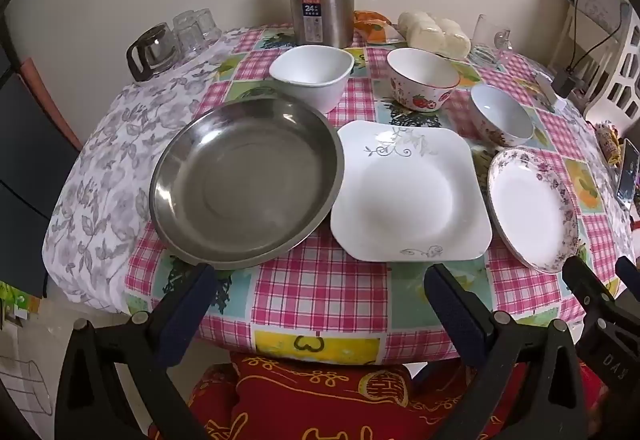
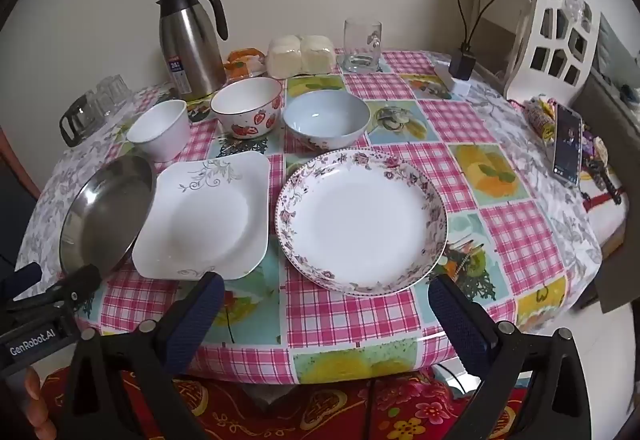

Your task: Organize plates and bowls

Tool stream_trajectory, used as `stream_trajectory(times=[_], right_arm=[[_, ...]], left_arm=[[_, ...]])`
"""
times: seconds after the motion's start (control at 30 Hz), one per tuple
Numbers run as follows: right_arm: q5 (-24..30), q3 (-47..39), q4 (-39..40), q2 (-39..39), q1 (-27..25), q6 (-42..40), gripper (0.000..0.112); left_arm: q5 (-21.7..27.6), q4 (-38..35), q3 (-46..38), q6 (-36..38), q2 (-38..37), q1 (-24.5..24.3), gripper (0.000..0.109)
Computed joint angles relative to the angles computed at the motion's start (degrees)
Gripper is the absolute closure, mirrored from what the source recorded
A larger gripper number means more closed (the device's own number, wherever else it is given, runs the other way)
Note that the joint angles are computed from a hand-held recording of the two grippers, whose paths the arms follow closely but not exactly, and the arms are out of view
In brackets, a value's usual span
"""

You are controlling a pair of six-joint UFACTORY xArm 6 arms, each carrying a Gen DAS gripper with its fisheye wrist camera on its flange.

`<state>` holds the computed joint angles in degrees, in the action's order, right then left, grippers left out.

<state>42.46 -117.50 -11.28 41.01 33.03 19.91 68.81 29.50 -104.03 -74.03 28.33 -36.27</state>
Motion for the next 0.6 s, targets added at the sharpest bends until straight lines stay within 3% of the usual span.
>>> stream_trajectory(times=[0.1, 0.2, 0.33, 0.6], right_arm=[[1.7, -2.6, -1.3, 1.5, 0.3, -0.3, 0.009], [0.0, -0.1, -2.2, 0.4, 0.3, 0.6, 0.009], [1.5, -2.7, -2.6, 1.9, 0.5, 0.8, 0.009], [-2.0, 0.8, -3.3, 0.1, 0.6, 1.4, 0.009]], left_arm=[[0.9, 0.4, -1.2, 0.0, 0.7, -0.3, 0.006], [-1.8, 0.9, 2.7, -1.8, -1.5, 0.1, 0.006], [0.2, 0.7, 1.3, -1.7, -1.0, 0.0, 0.006], [0.3, 0.4, 0.8, -1.5, -0.7, -0.1, 0.006]])
